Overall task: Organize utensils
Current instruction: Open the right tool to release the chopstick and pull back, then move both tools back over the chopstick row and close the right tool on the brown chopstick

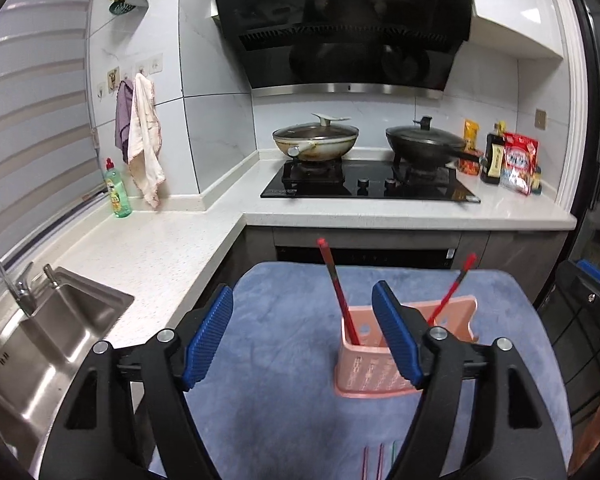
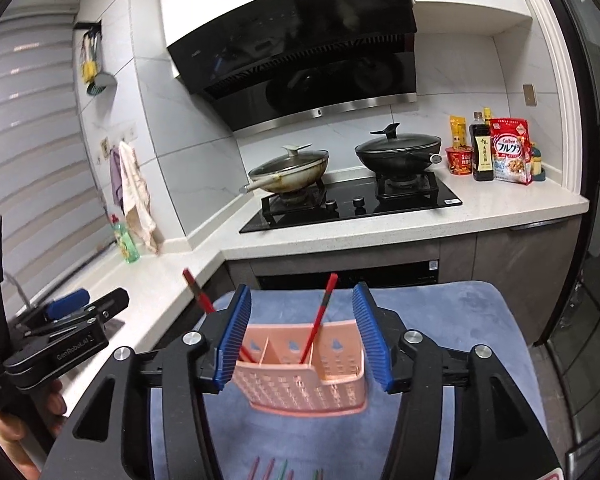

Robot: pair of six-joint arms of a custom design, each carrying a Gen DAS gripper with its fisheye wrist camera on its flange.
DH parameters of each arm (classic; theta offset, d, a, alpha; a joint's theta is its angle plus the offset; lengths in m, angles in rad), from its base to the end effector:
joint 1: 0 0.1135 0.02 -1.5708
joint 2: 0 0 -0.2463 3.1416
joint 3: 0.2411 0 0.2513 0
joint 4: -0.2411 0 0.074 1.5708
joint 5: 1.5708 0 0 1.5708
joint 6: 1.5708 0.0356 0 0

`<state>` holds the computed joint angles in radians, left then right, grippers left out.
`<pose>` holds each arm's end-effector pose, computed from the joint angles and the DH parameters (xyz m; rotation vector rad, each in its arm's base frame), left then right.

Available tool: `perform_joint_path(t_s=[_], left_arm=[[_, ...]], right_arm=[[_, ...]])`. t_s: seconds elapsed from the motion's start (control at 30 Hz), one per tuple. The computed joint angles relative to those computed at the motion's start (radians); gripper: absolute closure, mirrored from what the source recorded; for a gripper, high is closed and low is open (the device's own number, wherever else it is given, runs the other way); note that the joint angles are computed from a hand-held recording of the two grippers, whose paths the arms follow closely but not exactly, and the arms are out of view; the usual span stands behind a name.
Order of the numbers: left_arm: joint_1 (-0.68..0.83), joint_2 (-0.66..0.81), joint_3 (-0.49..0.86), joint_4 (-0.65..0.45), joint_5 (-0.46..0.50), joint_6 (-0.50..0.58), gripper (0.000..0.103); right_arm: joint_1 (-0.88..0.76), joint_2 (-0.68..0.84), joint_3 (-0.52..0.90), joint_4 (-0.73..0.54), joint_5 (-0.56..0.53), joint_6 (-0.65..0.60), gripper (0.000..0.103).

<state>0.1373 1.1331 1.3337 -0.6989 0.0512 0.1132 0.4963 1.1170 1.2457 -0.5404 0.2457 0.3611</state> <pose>0.2370 0.0309 0.3916 0.0066 2.0699 0.1011 0.2203 0.1094 0.3823 0.0259 1.9828 0.3158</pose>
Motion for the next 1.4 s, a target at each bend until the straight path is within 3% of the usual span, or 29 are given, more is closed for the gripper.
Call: perform_joint_path(t_s=[0.2, 0.47, 0.67, 0.97, 1.2, 1.4], left_arm=[[-0.014, -0.145, -0.119, -0.016, -0.043, 0.04, 0.03], [0.085, -0.279, -0.257, -0.08, 0.029, 0.087, 0.03], [0.199, -0.396, -0.408, -0.121, 0.095, 0.15, 0.03], [0.319, -0.574, -0.643, -0.197, 0.166, 0.236, 0.03], [0.385, -0.713, -0.768, -0.28, 0.212, 0.3, 0.03], [0.528, -0.773, -0.833, -0.372, 0.301, 0.413, 0.03]], right_arm=[[0.114, -0.105, -0.072, -0.067, 0.095, 0.013, 0.047], [0.265, -0.228, -0.161, -0.179, 0.242, 0.073, 0.047], [0.396, -0.328, -0.274, -0.289, 0.345, 0.2, 0.047], [0.709, -0.373, -0.462, -0.508, 0.532, 0.585, 0.047], [0.876, -0.348, -0.58, -0.589, 0.539, 0.874, 0.047], [0.974, -0.319, -0.66, -0.565, 0.507, 1.024, 0.047]])
